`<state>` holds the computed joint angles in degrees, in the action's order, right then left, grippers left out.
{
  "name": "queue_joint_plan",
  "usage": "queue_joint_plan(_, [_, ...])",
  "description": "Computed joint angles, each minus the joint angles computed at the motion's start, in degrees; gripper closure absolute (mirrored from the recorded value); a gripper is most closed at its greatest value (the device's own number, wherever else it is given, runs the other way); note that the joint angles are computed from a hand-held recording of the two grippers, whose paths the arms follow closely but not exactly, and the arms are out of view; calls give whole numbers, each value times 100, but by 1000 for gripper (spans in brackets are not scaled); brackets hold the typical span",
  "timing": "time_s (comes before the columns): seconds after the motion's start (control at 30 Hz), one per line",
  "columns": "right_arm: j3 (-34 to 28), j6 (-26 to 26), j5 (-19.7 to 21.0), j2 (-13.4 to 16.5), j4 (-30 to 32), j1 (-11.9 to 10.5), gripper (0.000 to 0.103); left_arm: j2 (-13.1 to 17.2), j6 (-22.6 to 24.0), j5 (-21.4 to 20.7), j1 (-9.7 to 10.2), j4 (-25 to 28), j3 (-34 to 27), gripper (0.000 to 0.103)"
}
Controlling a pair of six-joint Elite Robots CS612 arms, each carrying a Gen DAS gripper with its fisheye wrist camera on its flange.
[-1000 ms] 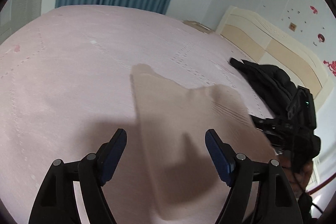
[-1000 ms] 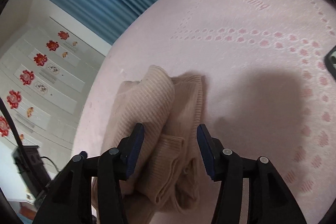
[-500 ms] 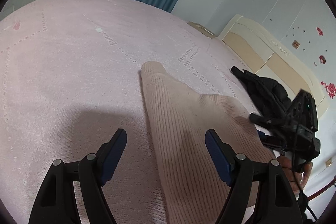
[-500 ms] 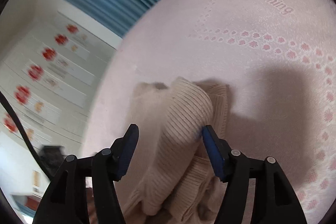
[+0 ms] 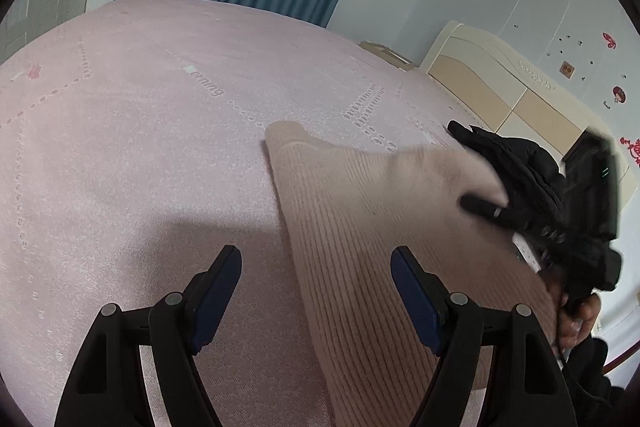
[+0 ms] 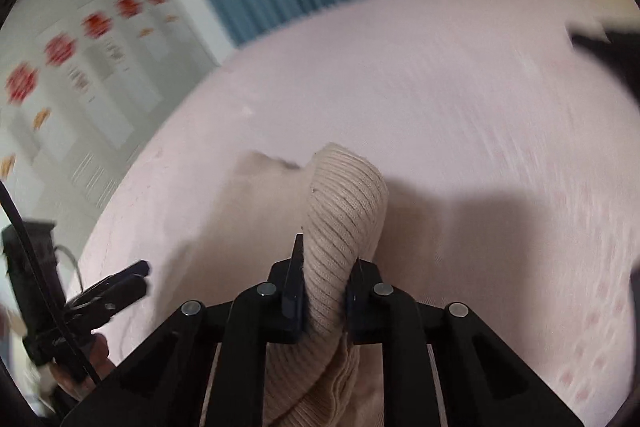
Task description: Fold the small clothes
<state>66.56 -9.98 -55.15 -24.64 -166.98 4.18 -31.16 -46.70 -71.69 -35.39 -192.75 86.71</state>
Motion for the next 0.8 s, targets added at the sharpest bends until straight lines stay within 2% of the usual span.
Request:
queue_joint_plan(0.1, [-167,-315,336,33,-152,35,89,9,-95,-93,29,19,1,27])
queue_joint_plan(0.17, [-447,-352,339,144,8,68,89,3,-125,-67,16,57,8,27])
queue_joint_plan(0.23, [-742,-427,-49,267,470,122,88,-3,-105,-33,15,91,9,27])
queue_joint_plan(0.3, [-1002,-570,-747,402,1166,190,87,-11,-77,-14,15,114,14,27])
queue_joint_plan(0.33, [-1052,-607,-1031,449,1387,203,83,-13,-71,-11,14,111,19,27])
queue_joint_plan(0.37, [-999,-586,-1079,465,1369,171,81,-14,-73,-24,14,115,19,27])
queue_joint_plan(0.43, [-741,-331,-764,362,1111,47,69,-10,-76,-76,17,131,15,27])
queue_joint_plan(0.5, [-505,-17,-595,198,1015,-41,69,-7,-51,-99,12,145,10,27])
queue_joint_plan(0.57, [-157,193,-501,-9,627,-89,69,-5,5,-160,5,147,7,27])
queue_joint_plan(0.63, [241,288,-193,-225,260,-144,68,0,32,-353,-2,82,40,29])
queue_joint_plan(0.73, [553,372,139,-412,99,-156,68,-20,37,-708,-61,-70,196,29])
queue_joint_plan(0.8, [677,354,29,-493,83,-87,68,-41,193,-923,-133,-93,280,29])
